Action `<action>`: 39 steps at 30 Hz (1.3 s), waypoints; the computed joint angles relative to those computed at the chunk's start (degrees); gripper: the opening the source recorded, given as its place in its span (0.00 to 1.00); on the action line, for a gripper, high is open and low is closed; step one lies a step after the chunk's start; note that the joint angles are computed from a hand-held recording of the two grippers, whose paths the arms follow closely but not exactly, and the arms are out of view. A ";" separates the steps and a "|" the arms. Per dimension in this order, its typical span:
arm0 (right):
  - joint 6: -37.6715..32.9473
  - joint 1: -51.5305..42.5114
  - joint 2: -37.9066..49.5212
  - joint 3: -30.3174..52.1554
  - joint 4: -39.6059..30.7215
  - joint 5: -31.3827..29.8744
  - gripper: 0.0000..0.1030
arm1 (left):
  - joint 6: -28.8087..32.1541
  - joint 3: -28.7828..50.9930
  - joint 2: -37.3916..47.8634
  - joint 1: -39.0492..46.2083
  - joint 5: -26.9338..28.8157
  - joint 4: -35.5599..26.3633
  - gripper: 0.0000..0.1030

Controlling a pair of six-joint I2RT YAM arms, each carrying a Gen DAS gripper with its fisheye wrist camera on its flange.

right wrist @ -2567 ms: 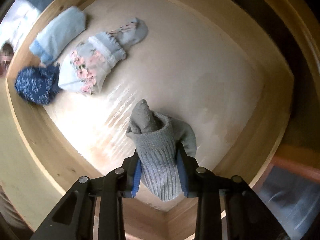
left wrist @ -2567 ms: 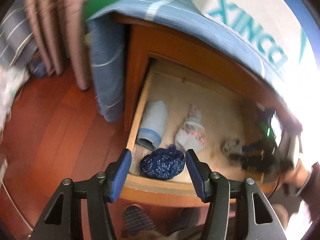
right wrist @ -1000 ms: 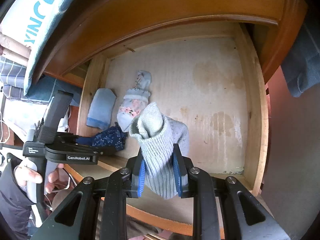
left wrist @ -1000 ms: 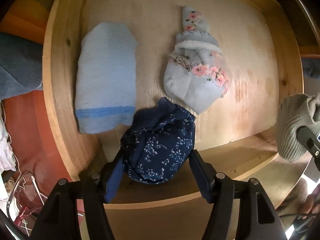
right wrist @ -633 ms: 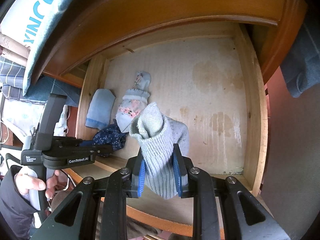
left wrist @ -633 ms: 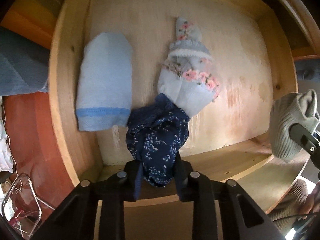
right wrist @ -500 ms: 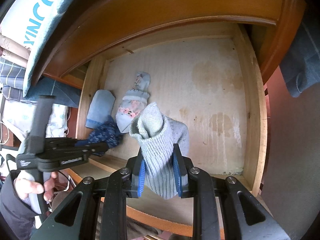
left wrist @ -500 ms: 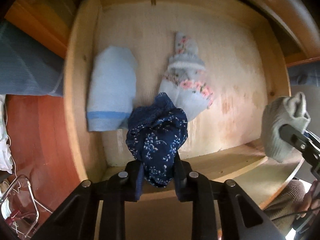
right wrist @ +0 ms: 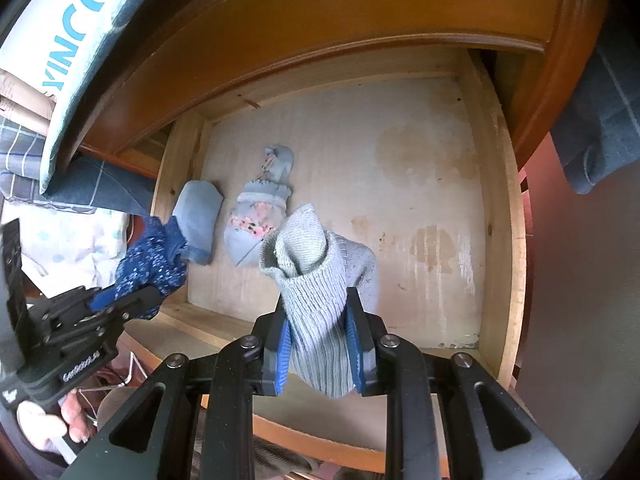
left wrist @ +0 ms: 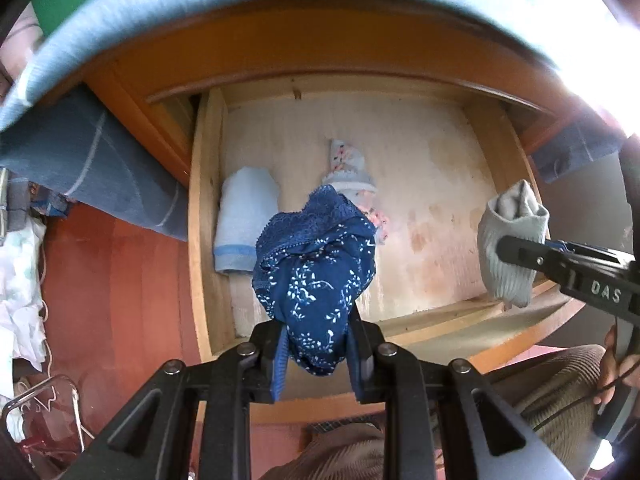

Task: Take underwear out of drawer
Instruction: 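Lift the navy floral underwear over the white box with the left tool while right holds grey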

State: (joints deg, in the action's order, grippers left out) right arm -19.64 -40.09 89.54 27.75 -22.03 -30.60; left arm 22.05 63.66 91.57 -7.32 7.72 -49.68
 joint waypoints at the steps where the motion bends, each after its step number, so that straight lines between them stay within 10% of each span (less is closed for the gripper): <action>1: 0.05 0.06 -0.08 -0.04 0.06 0.15 0.21 | -0.13 -0.62 -1.27 0.18 0.09 0.32 0.23; 19: 0.53 0.82 -1.45 -0.41 0.44 2.21 0.22 | 2.95 -0.97 -20.34 5.10 6.07 -4.29 0.23; 39: -0.26 -0.07 -2.14 -0.40 -0.33 1.33 0.22 | 2.52 33.45 -12.48 11.68 17.70 -19.16 0.23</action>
State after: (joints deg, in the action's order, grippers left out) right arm -19.90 -40.16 87.41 27.35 -22.35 -29.27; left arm 24.58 97.12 79.09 4.36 25.42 -68.84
